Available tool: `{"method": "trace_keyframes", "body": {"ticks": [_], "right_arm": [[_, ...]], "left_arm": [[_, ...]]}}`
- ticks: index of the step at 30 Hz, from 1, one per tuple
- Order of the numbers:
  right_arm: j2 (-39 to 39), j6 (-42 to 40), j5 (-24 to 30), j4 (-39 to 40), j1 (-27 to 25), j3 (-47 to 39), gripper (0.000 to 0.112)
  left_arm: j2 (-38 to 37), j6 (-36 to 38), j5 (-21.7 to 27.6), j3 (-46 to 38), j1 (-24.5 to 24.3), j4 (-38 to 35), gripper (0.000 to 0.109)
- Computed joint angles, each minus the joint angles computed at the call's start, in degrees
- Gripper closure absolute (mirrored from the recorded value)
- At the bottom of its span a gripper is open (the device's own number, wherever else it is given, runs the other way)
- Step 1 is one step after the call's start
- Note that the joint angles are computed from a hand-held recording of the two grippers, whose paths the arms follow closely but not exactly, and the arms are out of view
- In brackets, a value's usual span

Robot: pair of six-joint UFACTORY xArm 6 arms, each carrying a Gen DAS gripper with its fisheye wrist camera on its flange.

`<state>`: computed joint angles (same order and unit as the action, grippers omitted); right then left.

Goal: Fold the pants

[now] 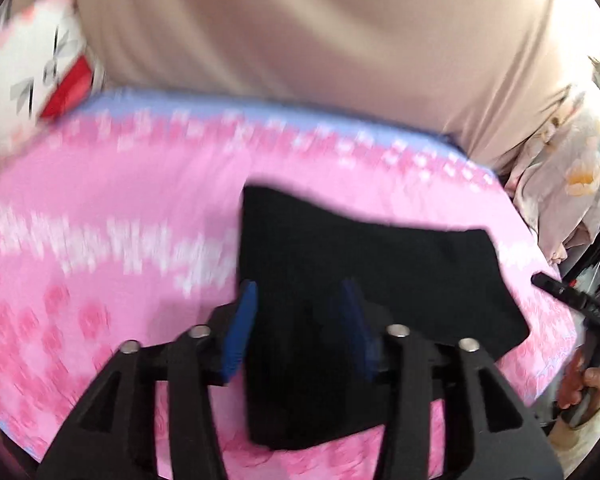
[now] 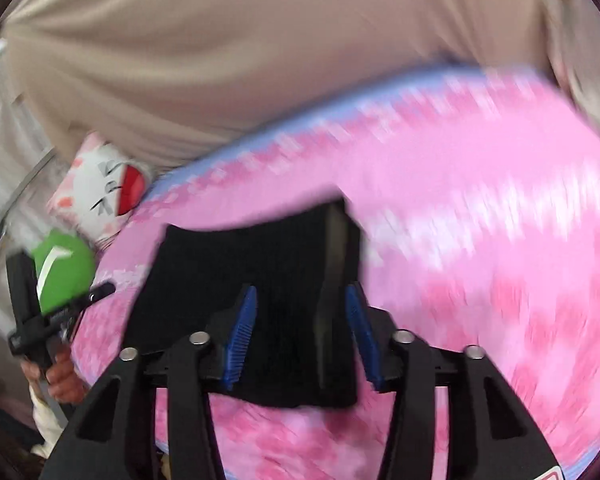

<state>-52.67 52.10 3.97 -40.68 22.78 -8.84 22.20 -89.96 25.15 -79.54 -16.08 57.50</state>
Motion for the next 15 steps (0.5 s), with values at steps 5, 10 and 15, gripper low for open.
{"method": "trace_keyframes", "body": {"ticks": [5, 10, 15], "right_arm": [[19.1, 11.2, 1.4, -16.9, 4.7, -16.4, 0.101], [36.8, 1.4, -3.7, -5.9, -5.2, -23.2, 0.112], [26.3, -4.1, -2.1, 0.9, -1.7, -17.1, 0.102]], "left_arm": [[15.2, 15.9, 13.7, -23.8, -2.0, -9.0, 0.041], [33.5, 29.5, 26.4, -46.5, 0.6, -23.4, 0.039], [32.0, 27.1, 27.2, -44.8, -0.3, -18.2, 0.036]]}}
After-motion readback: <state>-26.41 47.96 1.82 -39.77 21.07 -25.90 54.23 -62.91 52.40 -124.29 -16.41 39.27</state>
